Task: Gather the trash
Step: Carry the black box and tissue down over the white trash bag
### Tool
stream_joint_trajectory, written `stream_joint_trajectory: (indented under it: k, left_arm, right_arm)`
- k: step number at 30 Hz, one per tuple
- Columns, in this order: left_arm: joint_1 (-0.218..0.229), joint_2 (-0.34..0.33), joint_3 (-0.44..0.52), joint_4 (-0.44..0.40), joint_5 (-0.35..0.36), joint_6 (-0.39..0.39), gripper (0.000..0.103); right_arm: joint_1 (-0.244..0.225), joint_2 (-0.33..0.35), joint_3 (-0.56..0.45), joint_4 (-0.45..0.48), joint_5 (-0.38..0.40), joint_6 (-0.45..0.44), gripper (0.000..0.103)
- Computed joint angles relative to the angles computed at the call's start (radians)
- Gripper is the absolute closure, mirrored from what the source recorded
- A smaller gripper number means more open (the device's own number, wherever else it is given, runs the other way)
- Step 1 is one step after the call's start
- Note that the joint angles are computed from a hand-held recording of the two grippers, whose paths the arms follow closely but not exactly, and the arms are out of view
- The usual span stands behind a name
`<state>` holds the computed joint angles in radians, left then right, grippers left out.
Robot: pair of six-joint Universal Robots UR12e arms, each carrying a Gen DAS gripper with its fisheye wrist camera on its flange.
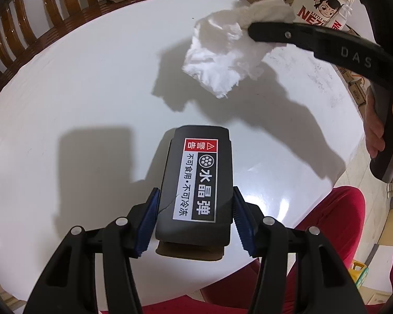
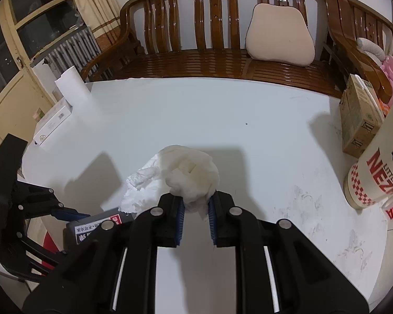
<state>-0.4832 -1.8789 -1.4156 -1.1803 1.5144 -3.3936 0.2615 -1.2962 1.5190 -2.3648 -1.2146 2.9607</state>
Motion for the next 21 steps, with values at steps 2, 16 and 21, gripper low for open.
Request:
stream_joint_trajectory:
  k: [2,16,21]
  left_arm:
    - [0.001,0.01,-0.007,0.005,0.0,0.0,0.051]
    - [-0.018,0.05,-0.018,0.02,0.046,-0.017,0.051]
    - [-0.033,0.073,-0.029,0.033,0.071,-0.02,0.051]
  right_arm:
    - [0.001,-0.004,0.004,0.0,-0.002,-0.001,0.087]
    - [0.014,-0.059,0.046,-0.022,-0.056,-0.043,0.087]
    - [0.018,-0.098,0.078,-0.028,-0.066,-0.059,0.087]
